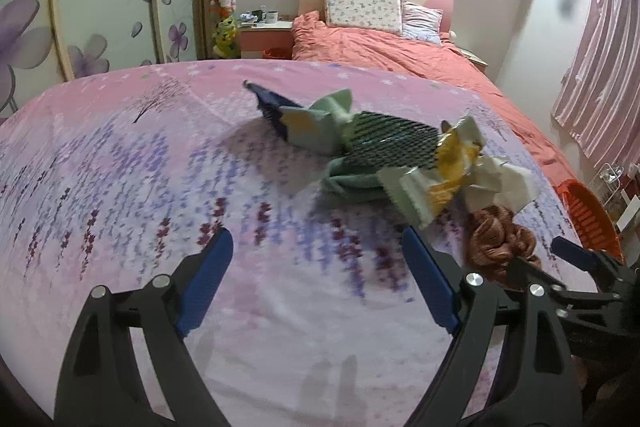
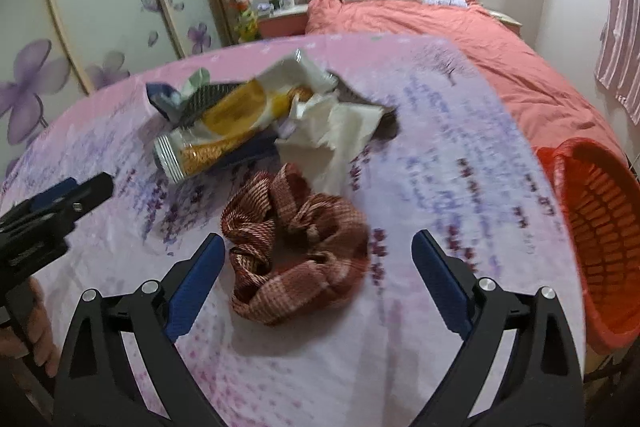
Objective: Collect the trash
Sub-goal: 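Grasp the brown plaid cloth with the right tool while the left returns to the bed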
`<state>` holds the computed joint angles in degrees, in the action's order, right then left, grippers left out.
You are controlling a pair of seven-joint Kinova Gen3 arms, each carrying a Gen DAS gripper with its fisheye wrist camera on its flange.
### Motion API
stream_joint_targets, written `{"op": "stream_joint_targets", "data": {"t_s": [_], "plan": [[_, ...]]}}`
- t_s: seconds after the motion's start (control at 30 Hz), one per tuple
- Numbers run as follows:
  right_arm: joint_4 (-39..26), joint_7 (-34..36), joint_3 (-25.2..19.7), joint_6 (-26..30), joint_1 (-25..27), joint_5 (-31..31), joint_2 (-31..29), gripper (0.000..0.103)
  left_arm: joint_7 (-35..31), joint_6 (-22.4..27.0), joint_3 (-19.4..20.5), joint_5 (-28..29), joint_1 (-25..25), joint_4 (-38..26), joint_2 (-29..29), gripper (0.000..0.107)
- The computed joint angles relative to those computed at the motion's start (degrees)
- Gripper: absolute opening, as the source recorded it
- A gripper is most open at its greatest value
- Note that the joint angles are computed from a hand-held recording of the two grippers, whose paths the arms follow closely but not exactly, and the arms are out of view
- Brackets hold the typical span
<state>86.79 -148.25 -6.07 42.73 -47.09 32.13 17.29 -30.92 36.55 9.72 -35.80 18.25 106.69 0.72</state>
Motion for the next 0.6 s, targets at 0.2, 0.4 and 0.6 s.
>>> {"op": "stream_joint_targets", "data": {"t_s": [0.2,0.4,0.6], "plan": [[-3.18,2.81,-0.18,3.07,0.22,-3.73,2.9,0.084,-0.6,-1.71,-0.47,1.04,-0.85,1.65,-0.11,0.085],[-0.46,0.17,0.69,2.05,-1.36,-1.12,1.16,0.049,-1.56,-2.97,-0.55,2.36,-0.66,1.39,0.94,0.085],[4.0,-4.2,0.67,2.03,-0.67,1.31,-1.97,0.039,-2.14,-4.25,-0.96,2.85,0.73,0.33,2.47,0.085]]}}
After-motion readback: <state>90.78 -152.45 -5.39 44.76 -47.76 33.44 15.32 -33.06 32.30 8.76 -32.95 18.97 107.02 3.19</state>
